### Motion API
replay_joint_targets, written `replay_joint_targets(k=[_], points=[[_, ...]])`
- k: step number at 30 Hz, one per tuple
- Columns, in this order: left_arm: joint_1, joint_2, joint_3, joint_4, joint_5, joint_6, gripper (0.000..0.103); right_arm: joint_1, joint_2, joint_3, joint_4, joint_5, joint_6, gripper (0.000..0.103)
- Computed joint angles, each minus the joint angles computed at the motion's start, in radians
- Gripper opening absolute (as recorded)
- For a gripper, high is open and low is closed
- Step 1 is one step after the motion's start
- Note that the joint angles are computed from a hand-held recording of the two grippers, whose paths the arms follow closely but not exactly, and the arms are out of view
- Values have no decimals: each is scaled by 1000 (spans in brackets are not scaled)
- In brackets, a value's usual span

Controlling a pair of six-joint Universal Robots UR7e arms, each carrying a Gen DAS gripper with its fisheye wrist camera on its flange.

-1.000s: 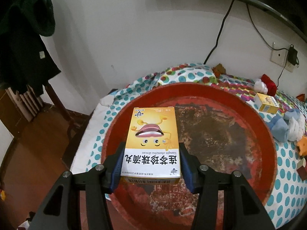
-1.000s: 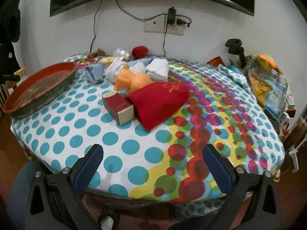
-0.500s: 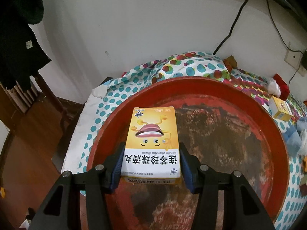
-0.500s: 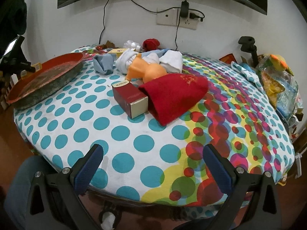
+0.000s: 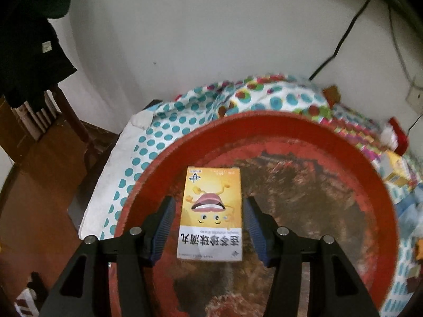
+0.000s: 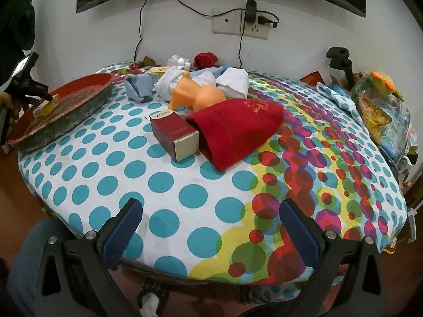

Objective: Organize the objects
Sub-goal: 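Carry the yellow box over the red tray and release it with the left gripper, then grasp the red knit hat with the right gripper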

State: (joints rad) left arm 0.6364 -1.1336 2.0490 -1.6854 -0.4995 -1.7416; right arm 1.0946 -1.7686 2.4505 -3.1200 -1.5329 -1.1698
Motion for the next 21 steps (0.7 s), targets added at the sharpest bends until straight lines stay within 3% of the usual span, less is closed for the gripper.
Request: replay_joint_targets(k=[5,7,8,12,14,17,18,21], points=[[-170,-41,74,-24,92,-76,57,-17,-19,-24,39,15,13,103],[-266,-16,93,-43,107,-90,66,-26,-17,-49,54,15,31,103],[-296,2,96,-50,104,-92,75,-32,-19,-65,76,28,35,103],[-423,124,112,-220,43,33,76,-4,-8,-143,177,49,83,103],[-472,187,107,-238,37,-12,76,49,28,-175,168,1,154,103],[-521,275,132,-444,16,2,76,108,104,-223,134,-53,288,103],[-528,297,134,-484,8,8,76,140,154,-250,113,-110,342,103],[-532,360,133,-653,-8,167,76,183,244,-304,109,-206,483,102]])
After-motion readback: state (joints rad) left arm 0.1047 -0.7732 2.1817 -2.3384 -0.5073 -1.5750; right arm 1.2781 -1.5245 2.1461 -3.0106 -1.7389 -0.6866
